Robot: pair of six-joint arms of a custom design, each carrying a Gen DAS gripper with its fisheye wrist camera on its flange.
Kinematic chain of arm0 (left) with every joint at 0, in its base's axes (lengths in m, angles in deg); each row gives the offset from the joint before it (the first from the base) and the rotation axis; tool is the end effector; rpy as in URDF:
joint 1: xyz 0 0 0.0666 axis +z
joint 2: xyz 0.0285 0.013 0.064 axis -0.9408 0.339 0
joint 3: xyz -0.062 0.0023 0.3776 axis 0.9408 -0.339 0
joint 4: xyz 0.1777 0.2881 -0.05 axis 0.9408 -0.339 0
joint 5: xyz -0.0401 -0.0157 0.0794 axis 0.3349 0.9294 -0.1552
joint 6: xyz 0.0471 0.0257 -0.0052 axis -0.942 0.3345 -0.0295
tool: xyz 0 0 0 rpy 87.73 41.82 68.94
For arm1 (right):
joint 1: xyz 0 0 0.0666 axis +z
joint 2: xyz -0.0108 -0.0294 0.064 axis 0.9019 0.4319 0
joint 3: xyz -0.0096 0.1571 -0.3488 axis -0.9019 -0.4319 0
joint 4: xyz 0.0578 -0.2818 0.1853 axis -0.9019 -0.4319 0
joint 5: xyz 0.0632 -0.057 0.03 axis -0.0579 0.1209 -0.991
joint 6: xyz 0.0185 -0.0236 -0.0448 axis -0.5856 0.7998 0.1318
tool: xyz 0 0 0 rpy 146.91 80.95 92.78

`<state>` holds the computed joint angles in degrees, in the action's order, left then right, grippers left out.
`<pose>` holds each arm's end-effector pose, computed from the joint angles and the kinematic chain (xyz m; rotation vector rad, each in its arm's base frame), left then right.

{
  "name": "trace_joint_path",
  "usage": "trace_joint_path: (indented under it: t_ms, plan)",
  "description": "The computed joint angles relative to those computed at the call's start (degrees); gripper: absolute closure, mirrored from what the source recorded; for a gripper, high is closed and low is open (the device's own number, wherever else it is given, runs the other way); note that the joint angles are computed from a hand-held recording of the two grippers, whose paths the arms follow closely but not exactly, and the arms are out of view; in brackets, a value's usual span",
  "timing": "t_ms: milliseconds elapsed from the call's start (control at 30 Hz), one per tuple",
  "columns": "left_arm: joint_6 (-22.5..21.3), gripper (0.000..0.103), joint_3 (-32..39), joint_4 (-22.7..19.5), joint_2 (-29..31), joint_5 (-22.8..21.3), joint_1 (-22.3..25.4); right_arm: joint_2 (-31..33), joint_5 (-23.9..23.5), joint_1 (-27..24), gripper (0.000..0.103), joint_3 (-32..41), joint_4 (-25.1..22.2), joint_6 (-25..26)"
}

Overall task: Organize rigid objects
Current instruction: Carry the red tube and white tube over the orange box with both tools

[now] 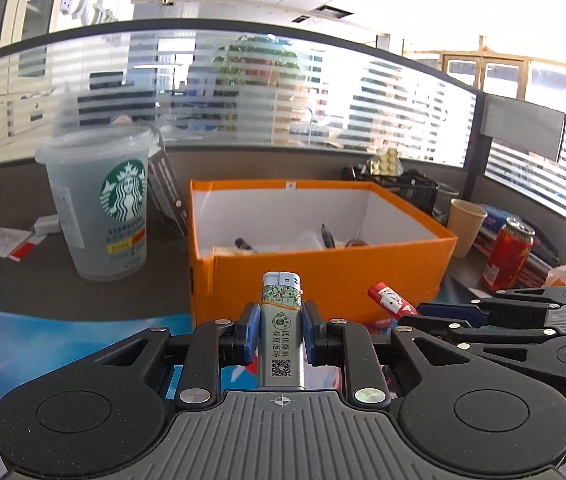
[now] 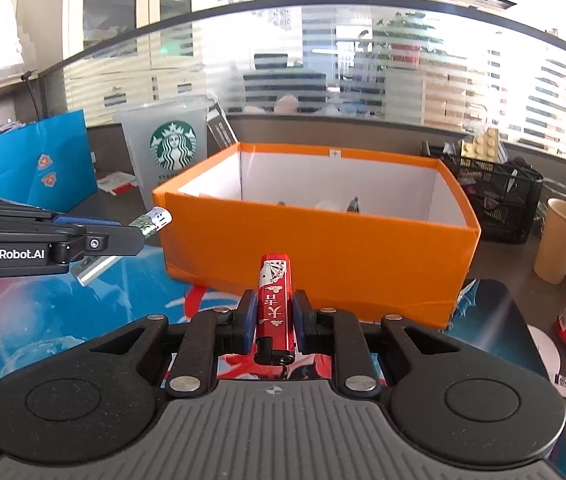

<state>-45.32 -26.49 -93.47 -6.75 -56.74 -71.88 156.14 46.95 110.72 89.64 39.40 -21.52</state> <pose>0.3413 -0.0291 0.2888 0.5693 1.9949 -0.4706 0.2778 0.2595 0.2678 -0.0306 2.0486 0.0761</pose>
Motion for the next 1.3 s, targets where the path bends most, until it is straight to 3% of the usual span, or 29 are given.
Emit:
trace_joint_path:
  t_ms: [633,1300]
  plan:
    - [1.99,0.082,5.26,-0.39,-0.12,-2.11,-4.43,-4.0,0.86,-2.15,0.085,1.82,0.08,5.87]
    - [3.39,0.082,12.69,-0.76,7.26,-6.08,-7.72,-3.21,-2.31,-7.24,0.085,4.49,0.59,10.28]
